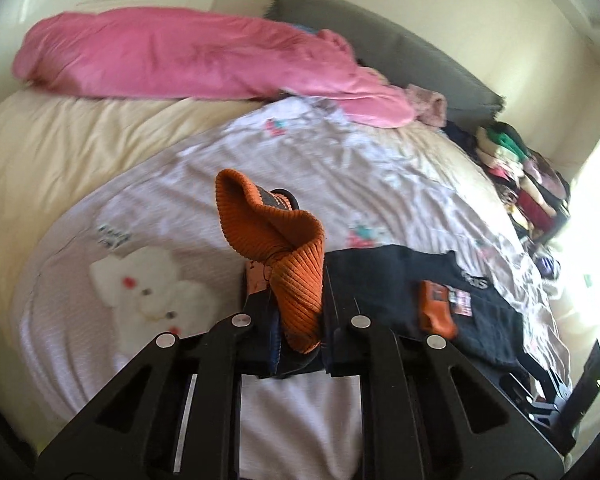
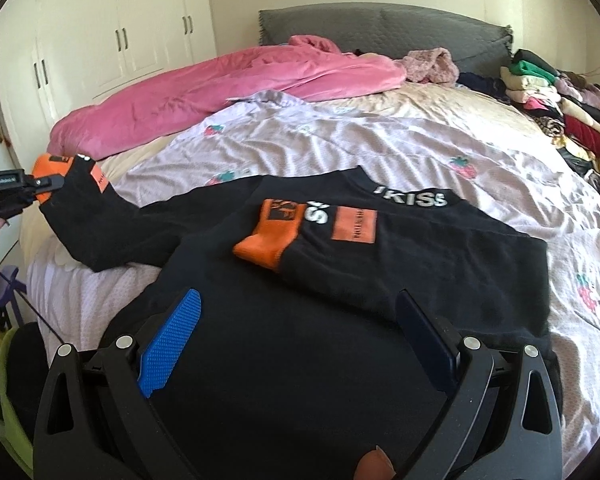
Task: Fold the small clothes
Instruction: 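Carry the sleeve across the shirt back with the left gripper and release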
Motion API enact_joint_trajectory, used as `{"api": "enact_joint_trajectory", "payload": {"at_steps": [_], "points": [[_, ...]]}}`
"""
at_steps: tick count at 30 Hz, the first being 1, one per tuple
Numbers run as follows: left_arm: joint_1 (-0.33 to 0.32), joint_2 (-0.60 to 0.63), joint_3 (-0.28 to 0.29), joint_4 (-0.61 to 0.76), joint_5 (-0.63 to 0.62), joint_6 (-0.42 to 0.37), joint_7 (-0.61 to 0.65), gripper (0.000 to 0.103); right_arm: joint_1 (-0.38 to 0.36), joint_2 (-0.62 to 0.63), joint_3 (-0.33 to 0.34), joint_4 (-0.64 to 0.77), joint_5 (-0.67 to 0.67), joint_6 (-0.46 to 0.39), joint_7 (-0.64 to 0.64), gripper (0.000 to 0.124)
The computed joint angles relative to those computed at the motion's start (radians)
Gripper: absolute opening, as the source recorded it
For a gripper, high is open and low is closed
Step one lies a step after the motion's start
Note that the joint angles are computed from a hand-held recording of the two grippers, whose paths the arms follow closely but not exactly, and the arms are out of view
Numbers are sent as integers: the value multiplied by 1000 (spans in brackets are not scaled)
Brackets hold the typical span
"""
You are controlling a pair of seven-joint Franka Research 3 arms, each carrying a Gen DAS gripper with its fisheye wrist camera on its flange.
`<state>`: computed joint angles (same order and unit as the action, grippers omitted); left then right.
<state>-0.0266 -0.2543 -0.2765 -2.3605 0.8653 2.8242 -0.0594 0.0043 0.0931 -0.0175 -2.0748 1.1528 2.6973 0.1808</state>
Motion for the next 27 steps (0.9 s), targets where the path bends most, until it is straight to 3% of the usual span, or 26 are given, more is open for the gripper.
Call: {"api": "enact_joint_trajectory", "payload": {"at_steps": [9,18,20,23,27], "points": [[-77,169,5,181,4,72,82,8,-39,4,-22,24,56,-5,-4,97],[-206,345,47,360,-109,91,270,8,-80,11,-37,52,96,-33,24,97],[-230,378,54,392,-139,87,311,8,-83,10,-39,53,95,-19,24,97],[-258,429,60,441,-199,85,382,8,-80,9,-37,52,114,68,-5,97],[-283,493,56,504,-284,78,482,8,-102,26,-47,74,116,55,40,97]]}}
